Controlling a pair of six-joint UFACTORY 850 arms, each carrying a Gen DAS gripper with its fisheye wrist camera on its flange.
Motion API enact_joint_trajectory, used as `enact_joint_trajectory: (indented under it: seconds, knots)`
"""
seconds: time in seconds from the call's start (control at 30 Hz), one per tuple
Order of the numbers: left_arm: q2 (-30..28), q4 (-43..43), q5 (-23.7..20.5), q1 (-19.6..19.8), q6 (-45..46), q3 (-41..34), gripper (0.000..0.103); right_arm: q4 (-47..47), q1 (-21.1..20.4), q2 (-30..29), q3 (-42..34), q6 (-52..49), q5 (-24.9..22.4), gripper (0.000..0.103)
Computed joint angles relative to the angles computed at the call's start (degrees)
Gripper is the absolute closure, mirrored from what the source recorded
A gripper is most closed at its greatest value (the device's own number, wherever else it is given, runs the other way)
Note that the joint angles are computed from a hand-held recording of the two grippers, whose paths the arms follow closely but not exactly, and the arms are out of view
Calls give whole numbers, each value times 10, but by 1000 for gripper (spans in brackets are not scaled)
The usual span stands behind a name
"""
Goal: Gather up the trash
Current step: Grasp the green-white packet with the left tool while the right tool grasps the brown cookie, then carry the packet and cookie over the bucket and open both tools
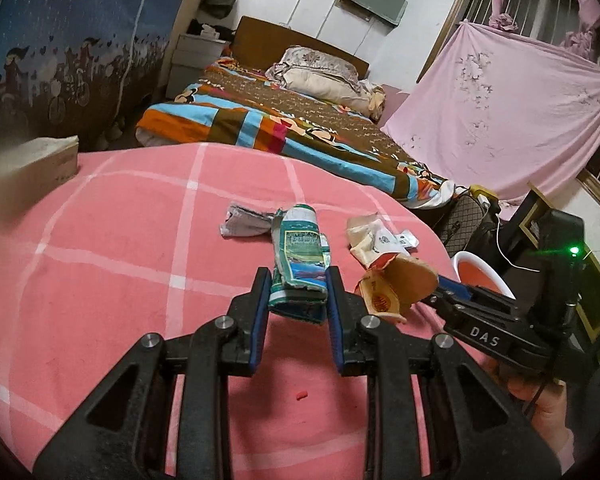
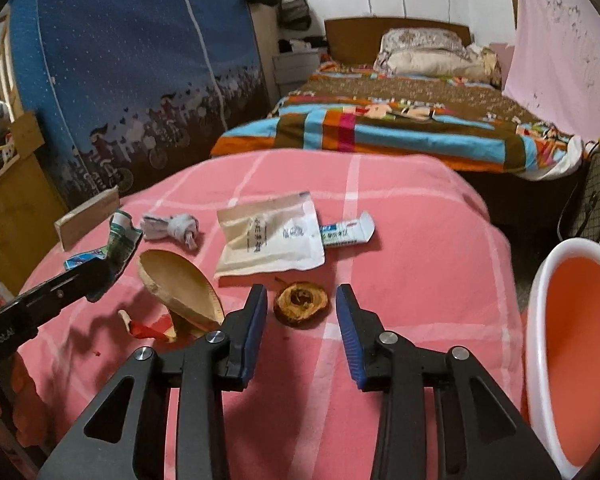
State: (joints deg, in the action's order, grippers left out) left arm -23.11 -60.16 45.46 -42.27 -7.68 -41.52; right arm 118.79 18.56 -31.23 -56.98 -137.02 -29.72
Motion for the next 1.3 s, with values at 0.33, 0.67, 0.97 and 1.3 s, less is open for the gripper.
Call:
enact_joint_trajectory:
  seconds: [0.33, 0.67, 0.97, 1.3]
  knots:
    - [-3, 2, 0, -4, 2, -5, 92, -44, -3, -4, -5, 44, -1, 76]
    - [-4, -68, 83, -46, 67, -9, 92, 148, -20, 54, 87, -168, -133, 76]
    - [-26, -106, 178, -89, 166, -55, 92, 247, -60, 102, 184, -280, -349, 76]
    - [-66, -59, 225, -110, 270, -129, 92, 305, -119, 115, 222, -324, -458, 76]
